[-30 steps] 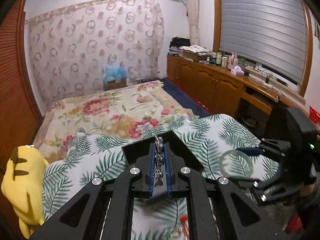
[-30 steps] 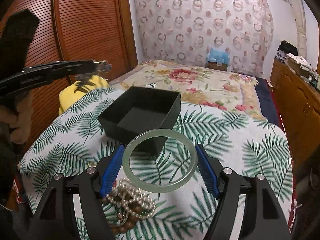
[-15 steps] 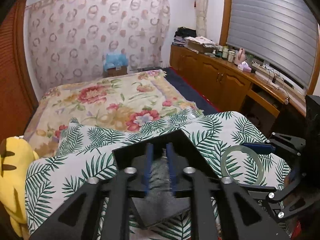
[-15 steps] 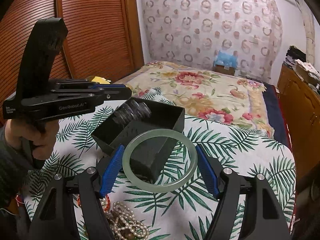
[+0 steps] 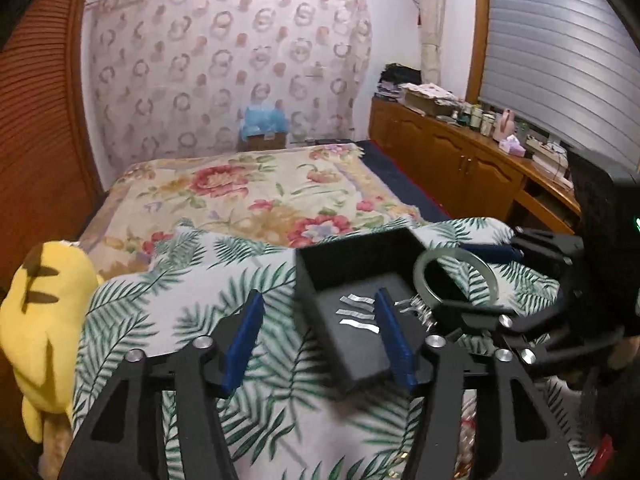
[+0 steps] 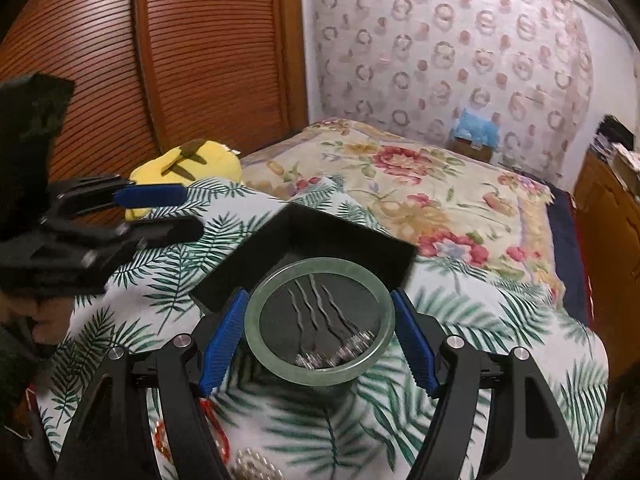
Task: Organize jewelry
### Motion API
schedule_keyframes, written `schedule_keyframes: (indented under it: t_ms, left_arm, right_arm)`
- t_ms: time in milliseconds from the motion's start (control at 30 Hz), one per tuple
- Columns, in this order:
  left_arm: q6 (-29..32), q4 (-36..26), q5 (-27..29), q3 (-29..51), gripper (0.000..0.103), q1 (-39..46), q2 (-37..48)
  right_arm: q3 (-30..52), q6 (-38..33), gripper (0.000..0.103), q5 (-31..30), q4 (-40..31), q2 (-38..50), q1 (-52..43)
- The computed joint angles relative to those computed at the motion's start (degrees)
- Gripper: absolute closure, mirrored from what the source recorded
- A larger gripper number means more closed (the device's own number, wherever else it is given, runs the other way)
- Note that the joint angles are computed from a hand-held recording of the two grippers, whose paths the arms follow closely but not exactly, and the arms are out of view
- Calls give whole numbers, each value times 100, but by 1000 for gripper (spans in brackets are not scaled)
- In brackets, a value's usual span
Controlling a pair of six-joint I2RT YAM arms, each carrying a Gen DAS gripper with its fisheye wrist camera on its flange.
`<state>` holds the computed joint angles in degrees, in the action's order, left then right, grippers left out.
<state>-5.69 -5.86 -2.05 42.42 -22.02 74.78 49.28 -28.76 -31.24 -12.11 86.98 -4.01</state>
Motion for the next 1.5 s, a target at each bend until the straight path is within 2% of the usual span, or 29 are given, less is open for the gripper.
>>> schedule_keyframes:
  t_ms: [67, 133, 333, 633, 867, 1033, 1167, 1233, 1333, 1500]
  left_arm:
    - [-9, -14, -45, -144, 43, 63, -106]
    - [-14, -12, -17, -299, 33, 161, -223]
    - [43, -60, 54, -664, 27, 374, -521]
    - [-4, -163, 100, -1119, 24, 392, -907]
    - [-94, -308, 59, -1364, 23, 232, -1295]
    - [-220, -379, -70, -1565, 22, -63, -1595]
    - [-355, -449, -240, -1737, 21, -421, -1876]
    - [-439, -493, -331, -1823, 21, -612, -2025]
    - [-557, -545, -441, -1914, 21, -851, -2175]
    - [-843, -740, -810, -2114, 19, -1395, -2576]
  right_arm:
    - [70, 54, 29, 193, 102, 141, 247]
    - [169, 78, 29, 350, 148, 298, 428]
    - [306, 149, 28, 776, 176, 635, 770]
    - [378, 200, 28, 941, 167, 761, 882]
    - [106, 265, 25, 874, 185, 270, 722]
    - [-408, 135, 26, 607, -7, -602, 311]
    - [-793, -141, 38, 362, -378, -1271, -119]
    - [-955, -287, 54, 273, -524, -1501, -290]
    - [-1173, -546, 60, 147, -789, -1775, -707]
    - [-1455, -1080, 63, -203, -1253, -2074, -1615]
